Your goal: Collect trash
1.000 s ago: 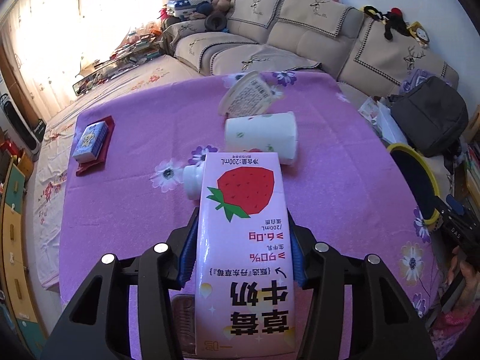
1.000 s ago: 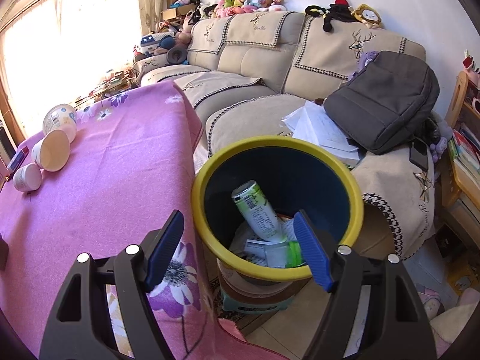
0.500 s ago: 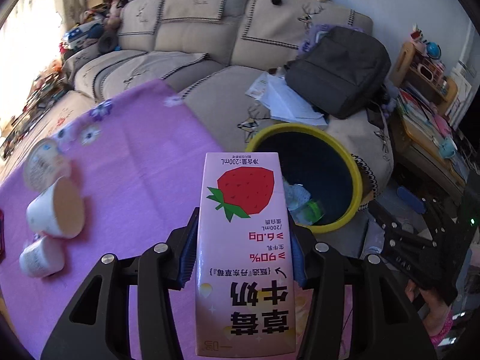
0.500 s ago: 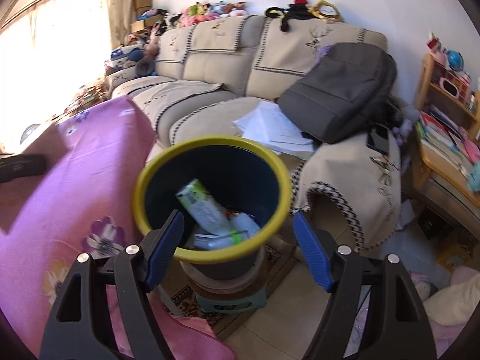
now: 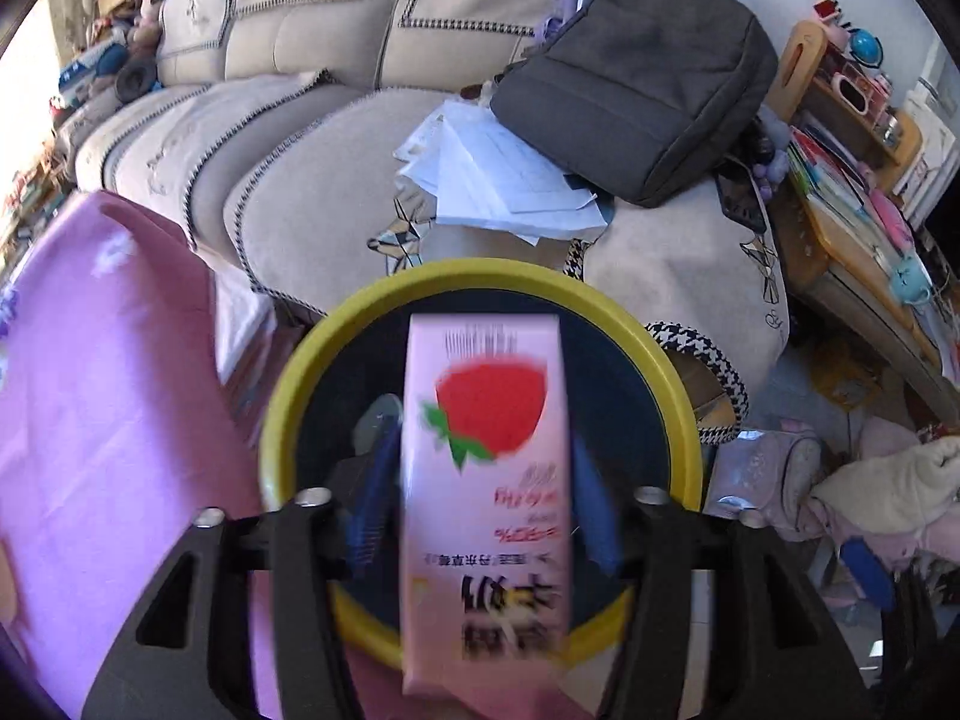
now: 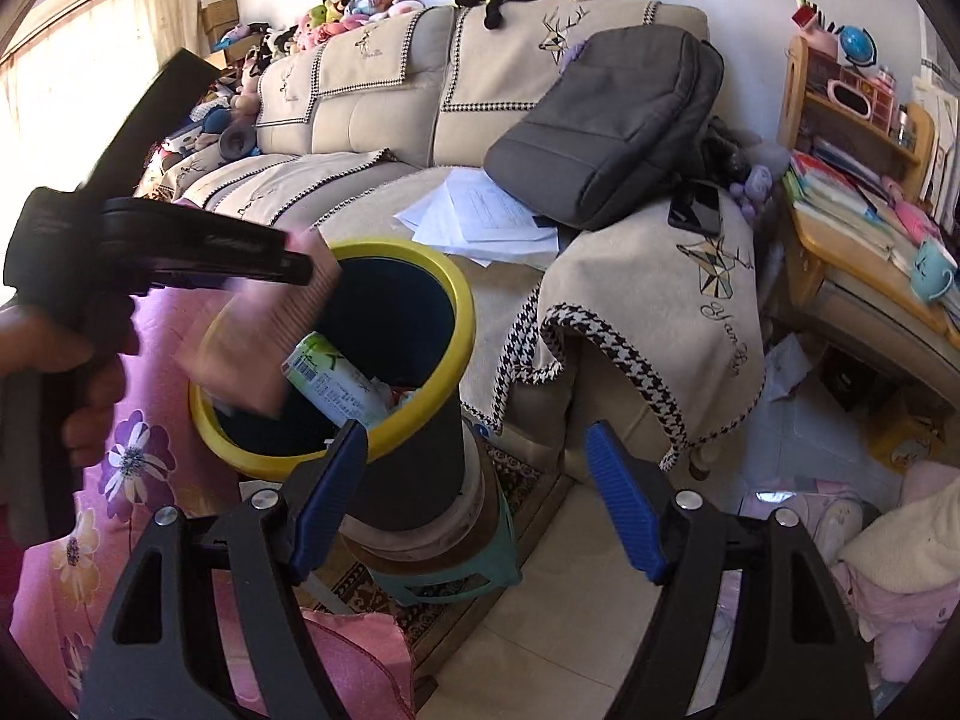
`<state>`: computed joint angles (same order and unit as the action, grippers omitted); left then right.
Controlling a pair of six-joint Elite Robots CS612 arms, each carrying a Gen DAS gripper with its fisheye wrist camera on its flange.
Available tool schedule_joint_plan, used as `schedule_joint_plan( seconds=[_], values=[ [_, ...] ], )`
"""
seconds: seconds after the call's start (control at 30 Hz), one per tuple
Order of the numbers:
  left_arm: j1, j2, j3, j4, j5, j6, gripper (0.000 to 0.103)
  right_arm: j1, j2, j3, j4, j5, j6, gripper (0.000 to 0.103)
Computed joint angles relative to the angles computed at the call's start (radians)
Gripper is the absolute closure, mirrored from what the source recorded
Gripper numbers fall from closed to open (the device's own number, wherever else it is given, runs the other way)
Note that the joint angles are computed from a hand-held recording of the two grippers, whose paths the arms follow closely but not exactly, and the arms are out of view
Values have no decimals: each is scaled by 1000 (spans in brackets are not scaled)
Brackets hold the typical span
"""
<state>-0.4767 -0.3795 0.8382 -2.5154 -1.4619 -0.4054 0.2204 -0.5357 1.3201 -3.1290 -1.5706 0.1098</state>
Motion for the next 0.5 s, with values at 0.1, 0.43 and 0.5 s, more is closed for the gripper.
schedule_joint_plan(
  seconds=[0.1, 0.43, 0.5],
  values=[
    [-1, 5, 0, -12, 27, -12, 27, -1, 1, -1, 0, 7, 0, 32],
    [-1, -205, 370, -297, 60, -61, 24, 13, 5, -5, 5, 43, -23, 32],
    [-3, -257, 466, -371, 74, -69, 23, 19, 4, -6, 3, 52, -31, 32]
  ],
)
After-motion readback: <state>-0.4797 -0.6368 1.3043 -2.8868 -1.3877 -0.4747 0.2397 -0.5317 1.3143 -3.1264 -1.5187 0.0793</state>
